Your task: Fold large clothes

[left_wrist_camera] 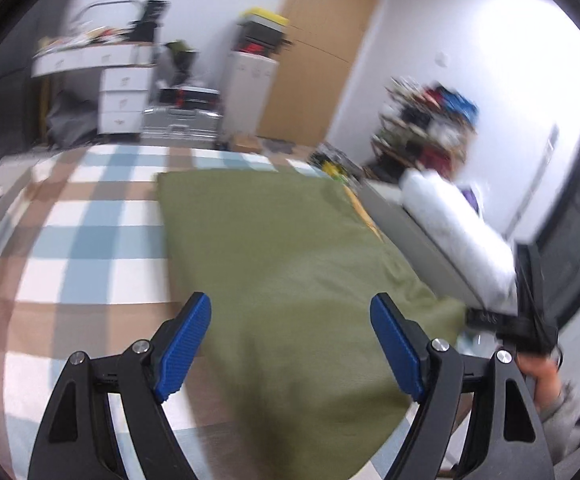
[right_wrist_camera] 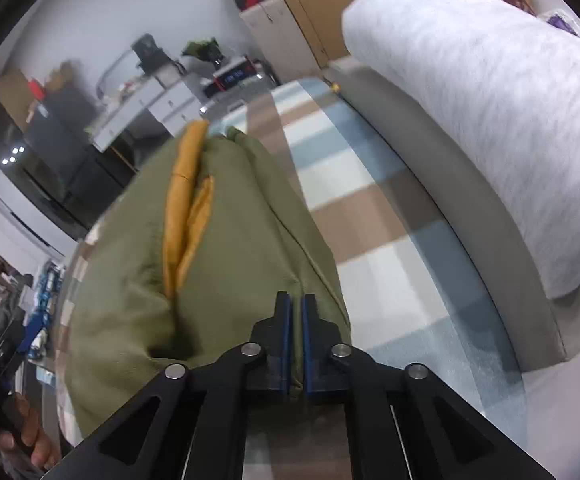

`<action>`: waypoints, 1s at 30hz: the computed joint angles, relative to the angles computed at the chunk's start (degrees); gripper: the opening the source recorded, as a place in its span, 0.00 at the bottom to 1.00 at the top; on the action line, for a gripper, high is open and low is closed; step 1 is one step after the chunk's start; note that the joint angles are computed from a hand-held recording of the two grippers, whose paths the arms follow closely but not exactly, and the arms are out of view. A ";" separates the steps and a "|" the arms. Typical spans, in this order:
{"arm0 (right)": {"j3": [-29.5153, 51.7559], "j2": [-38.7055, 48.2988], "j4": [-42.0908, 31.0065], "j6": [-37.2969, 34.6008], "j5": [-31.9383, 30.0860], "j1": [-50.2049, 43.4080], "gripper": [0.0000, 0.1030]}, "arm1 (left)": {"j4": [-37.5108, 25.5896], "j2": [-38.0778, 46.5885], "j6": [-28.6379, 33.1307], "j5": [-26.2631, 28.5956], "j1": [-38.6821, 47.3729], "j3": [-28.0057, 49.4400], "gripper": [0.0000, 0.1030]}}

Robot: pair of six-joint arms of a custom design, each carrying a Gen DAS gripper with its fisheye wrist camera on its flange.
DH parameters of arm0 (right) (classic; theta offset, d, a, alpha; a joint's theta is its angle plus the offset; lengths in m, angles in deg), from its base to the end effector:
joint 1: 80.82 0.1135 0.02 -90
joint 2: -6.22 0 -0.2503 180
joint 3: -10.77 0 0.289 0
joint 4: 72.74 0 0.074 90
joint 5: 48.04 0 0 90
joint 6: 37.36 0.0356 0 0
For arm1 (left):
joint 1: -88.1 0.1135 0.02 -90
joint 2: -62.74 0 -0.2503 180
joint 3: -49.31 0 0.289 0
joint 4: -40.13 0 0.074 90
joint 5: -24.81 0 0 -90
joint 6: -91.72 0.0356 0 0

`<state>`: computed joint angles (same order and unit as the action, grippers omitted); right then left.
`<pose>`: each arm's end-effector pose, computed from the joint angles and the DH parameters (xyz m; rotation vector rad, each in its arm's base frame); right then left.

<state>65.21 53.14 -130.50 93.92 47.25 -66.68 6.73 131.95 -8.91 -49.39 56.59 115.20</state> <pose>0.2001 0.0470 0.2500 0.6191 2.3894 0.3140 0.2562 -0.1684 0.2660 0.5670 2.2050 -0.7037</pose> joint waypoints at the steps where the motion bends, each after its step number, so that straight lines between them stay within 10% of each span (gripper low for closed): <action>1: 1.86 1.08 -1.51 -0.94 1.97 1.17 0.11 | 0.10 1.22 2.18 -1.29 -2.02 0.52 0.76; 6: 10.28 0.25 -5.83 -5.38 7.53 5.66 0.42 | -2.37 7.80 9.73 -13.85 -11.76 2.68 0.77; 12: 13.87 8.66 2.51 -7.36 -8.80 2.66 0.64 | -1.98 9.21 9.65 -13.13 -11.38 3.29 0.77; 15: 16.37 19.11 4.56 -6.68 -12.99 2.39 0.58 | -0.96 8.82 10.31 -12.36 -10.48 2.61 0.77; 19: 15.81 21.78 8.50 -6.54 -10.51 4.97 0.08 | 1.42 5.61 9.26 -9.72 -9.01 -1.07 0.76; 23: 11.50 8.18 13.42 -10.44 -3.91 11.40 0.07 | 4.42 2.23 7.75 -2.79 -6.22 -3.97 0.76; 30: 5.94 13.54 12.46 -2.96 -7.85 3.68 0.13 | 2.97 0.25 6.14 3.65 -3.65 -3.56 0.76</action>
<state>71.15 66.68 -118.04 90.95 39.40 -63.00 9.71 132.20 -2.77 -45.74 52.93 111.63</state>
